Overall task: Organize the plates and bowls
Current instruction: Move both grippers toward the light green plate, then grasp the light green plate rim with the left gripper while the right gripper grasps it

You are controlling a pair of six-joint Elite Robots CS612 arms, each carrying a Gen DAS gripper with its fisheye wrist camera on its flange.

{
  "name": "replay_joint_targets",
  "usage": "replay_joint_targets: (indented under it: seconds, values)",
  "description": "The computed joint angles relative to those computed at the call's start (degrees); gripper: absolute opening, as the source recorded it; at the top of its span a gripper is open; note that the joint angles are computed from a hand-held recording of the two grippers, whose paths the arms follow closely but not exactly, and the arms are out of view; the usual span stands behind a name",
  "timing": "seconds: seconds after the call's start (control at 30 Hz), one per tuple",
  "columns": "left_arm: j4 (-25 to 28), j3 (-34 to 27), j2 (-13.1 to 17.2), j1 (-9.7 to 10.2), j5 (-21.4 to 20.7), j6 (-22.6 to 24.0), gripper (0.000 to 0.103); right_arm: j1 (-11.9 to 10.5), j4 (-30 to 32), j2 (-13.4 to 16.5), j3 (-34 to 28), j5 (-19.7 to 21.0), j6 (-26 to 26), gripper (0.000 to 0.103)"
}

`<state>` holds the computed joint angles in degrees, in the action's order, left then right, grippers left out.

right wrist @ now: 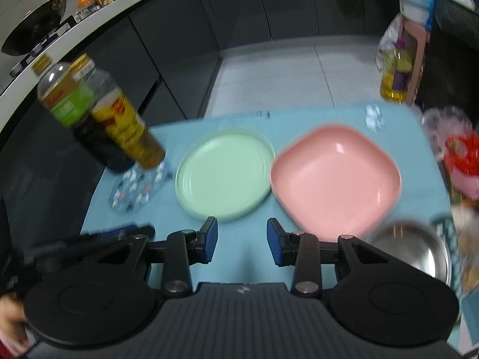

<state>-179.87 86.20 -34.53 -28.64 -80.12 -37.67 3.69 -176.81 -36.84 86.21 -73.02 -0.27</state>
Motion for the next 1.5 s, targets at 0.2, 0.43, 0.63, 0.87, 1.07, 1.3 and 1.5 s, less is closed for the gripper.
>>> replay_joint_targets:
  seconds: [0.2,0.43,0.63,0.87,1.07,1.3,1.5]
  values:
    - [-0.6,-2.8,1.9,0.55,-0.3,-2.5,0.025,0.7,4.5,4.1,-8.1,-2.2,-3.6,0.025]
    - [2.5,-5.9,3.5,1.04,-2.0,-3.6,0.025,0.7,12.4,8.2,-16.4,-2.4,-3.7,0.025]
    - [5.9,-7.9,4.3,1.14,-2.6,-4.2,0.025,1.4,19.6,10.9,-22.8,-6.3,-9.0,0.027]
    - [6.8,-9.3,5.1,1.51,-4.7,-4.8,0.024,1.5,27.5,12.8,-27.7,-7.7,-11.0,0.029]
    - [5.4,-9.7,5.6,1.82,-6.6,-3.8,0.015,1.8,25.7,12.8,-26.8,-8.8,-14.1,0.018]
    - [5.4,-7.4,4.0,1.31,-4.0,-2.6,0.015,2.3,23.9,11.0,-23.4,-9.2,-14.9,0.007]
    - [2.2,-2.7,1.6,0.83,-1.4,-2.1,0.015,2.6,22.1,8.9,-19.5,-7.3,-15.8,0.007]
